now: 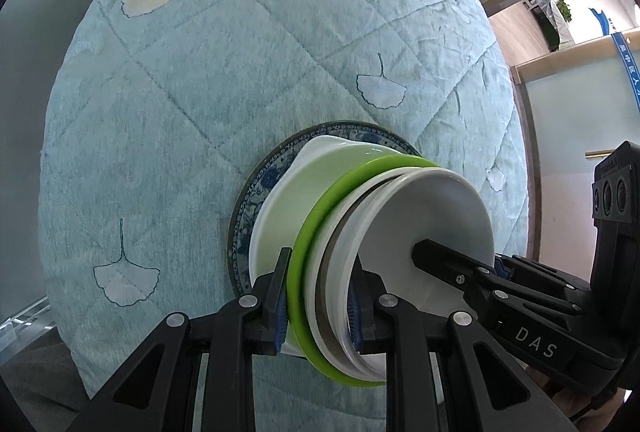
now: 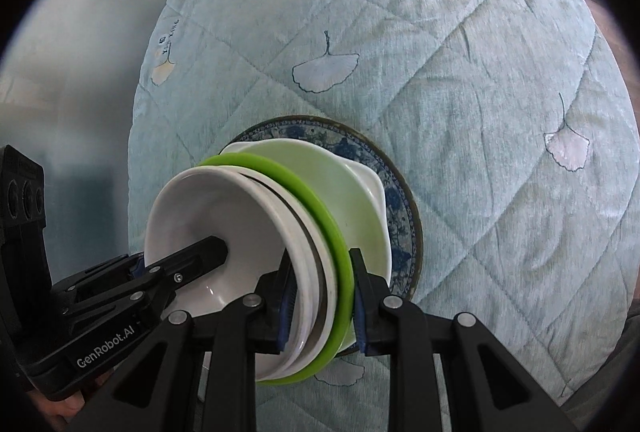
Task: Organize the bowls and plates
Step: 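Carry the bowl stack over the plate stack and lower it on top, then open both tools and pull them back from the stack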
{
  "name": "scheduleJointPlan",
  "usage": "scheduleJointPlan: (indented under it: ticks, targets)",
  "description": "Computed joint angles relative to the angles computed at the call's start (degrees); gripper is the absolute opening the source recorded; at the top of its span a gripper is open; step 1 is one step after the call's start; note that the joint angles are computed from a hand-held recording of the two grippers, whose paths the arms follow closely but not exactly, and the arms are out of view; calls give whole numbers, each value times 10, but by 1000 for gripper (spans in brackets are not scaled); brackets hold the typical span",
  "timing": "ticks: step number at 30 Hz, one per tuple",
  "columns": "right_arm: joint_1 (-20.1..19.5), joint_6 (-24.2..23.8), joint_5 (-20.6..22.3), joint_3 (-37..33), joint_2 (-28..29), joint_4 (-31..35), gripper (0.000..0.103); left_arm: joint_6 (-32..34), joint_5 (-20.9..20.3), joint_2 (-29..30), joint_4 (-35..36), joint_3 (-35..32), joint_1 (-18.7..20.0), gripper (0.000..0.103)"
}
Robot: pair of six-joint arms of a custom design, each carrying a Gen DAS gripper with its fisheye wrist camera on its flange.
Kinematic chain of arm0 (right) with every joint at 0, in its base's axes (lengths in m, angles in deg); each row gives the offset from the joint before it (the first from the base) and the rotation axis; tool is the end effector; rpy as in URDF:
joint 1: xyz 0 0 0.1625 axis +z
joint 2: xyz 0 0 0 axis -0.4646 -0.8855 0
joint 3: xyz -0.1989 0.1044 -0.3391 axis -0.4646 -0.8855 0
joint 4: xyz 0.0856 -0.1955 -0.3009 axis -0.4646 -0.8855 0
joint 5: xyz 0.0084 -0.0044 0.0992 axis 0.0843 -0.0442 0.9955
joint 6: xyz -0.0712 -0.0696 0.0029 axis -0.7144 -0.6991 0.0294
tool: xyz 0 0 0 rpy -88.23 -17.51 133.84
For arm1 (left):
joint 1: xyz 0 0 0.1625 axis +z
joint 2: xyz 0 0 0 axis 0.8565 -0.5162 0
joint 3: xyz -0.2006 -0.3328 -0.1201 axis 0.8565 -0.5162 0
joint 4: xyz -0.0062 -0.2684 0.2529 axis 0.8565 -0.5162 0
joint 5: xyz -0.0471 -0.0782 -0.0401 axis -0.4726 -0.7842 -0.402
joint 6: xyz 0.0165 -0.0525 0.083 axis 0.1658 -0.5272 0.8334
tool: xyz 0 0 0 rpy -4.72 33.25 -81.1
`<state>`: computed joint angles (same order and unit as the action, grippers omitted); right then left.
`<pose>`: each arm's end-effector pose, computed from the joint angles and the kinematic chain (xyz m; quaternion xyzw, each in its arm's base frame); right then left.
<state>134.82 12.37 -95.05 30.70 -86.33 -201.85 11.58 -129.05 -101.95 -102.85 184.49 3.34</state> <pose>0.2653 -0.5405 -0.0456 0.1574 -0.9653 -0.0298 0.2064 -0.0347 -0.4476 0.2744 -0.1161 0.9660 -0.1077 0.2041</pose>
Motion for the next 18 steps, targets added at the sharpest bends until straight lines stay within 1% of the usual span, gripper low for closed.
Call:
scheduleJointPlan:
  ticks: [5, 7, 8, 9, 10, 11, 12, 13, 14, 15, 16, 17, 18]
  targets:
    - [0, -8, -1, 7, -1, -13, 24, -9, 8, -2, 13, 0, -6, 21]
    - [4, -21, -7, 13, -1, -30, 24, -16, 27, -9, 20, 3, -20, 23]
    - [6, -25, -11, 20, -6, -40, 27, -21, 39, -15, 26, 5, -29, 25]
    - [10, -29, -15, 24, -9, -48, 32, -24, 46, -23, 28, 7, -38, 32]
    - [15, -36, -22, 35, -19, -60, 46, -29, 56, -32, 33, 10, -50, 43]
    - [21, -43, -30, 45, -26, -75, 61, -45, 77, -44, 47, 12, -70, 50]
    - [26, -55, -38, 57, -35, -93, 67, -59, 97, -53, 60, 14, -86, 60]
    - [34, -73, -51, 74, -45, -120, 76, -83, 134, -68, 83, 20, -114, 71]
    - [39, -88, -61, 88, -54, -140, 85, -115, 173, -82, 116, 25, -141, 79]
    - [46, -108, -71, 109, -65, -165, 87, -145, 206, -95, 147, 31, -167, 92]
    - [49, -123, -76, 129, -77, -181, 90, -180, 242, -113, 179, 41, -198, 101]
    - [50, -134, -79, 145, -86, -192, 96, -211, 267, -126, 213, 47, -224, 103]
    - [53, -146, -85, 166, -97, -207, 102, -243, 285, -138, 250, 52, -250, 102]
